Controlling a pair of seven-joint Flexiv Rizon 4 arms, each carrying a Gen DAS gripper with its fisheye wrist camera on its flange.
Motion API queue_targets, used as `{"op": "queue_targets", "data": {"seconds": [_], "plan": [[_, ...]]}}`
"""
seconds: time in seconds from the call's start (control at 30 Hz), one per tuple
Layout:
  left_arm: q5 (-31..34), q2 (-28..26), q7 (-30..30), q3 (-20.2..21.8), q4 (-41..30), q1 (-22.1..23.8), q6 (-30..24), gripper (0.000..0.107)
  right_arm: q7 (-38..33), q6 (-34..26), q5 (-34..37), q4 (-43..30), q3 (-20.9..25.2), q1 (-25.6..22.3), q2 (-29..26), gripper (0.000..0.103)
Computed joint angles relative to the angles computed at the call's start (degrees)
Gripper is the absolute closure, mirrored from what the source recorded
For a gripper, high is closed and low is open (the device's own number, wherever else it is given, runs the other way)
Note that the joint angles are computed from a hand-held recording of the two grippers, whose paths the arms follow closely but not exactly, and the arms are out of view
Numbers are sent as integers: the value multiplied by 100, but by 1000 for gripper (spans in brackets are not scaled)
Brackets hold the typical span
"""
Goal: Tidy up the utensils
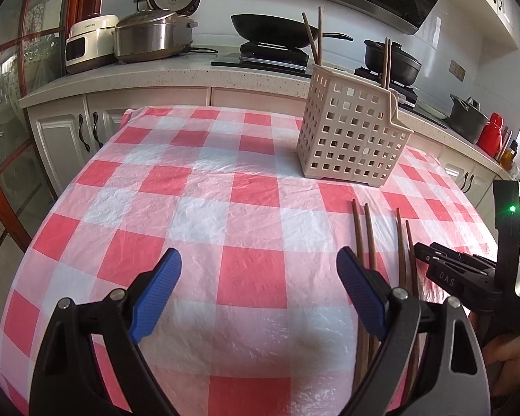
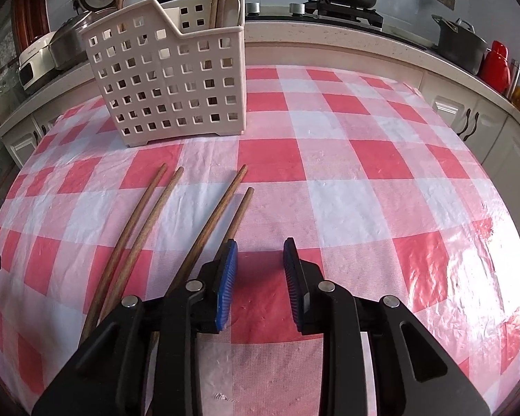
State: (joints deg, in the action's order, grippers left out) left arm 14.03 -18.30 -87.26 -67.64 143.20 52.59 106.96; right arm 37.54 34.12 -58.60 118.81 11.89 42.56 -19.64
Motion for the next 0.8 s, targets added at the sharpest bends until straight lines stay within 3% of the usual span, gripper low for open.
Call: {"op": "queue_targets", "data": {"seconds": [0.1,0.17,0.23,0.43,0.5,0.53,0.57,0.6,0.63,0.8], "plan": [[-12,49,-5,-6,11,-13,-15,19,-64,246,-5,134,25,-92,104,79],[-30,64,-4,-12,10,-32,-41,19,20,389,-99,270,26,-135,188,98],[-49,96,9,31,6,-103,-58,19,203,598,-285,454,13,-210,295,103],[-126,219,97,339,-13,-504,-100,19,728,991,-631,859,39,-444,557,103],[-165,211,109,380,-29,-591,-132,19,982,1304,-950,909,-10,-543,565,90],[-186,226,109,412,-36,-647,-139,19,1148,1461,-1127,920,-36,-589,559,76],[-198,253,111,453,-32,-700,-125,19,1369,1644,-1391,937,-79,-642,558,49],[-203,281,114,492,-30,-750,-114,19,1672,1806,-1715,949,-128,-693,563,37],[-201,299,123,514,-25,-774,-103,19,1805,1824,-1868,924,-127,-714,552,33],[-214,315,137,586,-20,-825,-110,19,851,1231,-1019,504,34,-537,271,50]]}}
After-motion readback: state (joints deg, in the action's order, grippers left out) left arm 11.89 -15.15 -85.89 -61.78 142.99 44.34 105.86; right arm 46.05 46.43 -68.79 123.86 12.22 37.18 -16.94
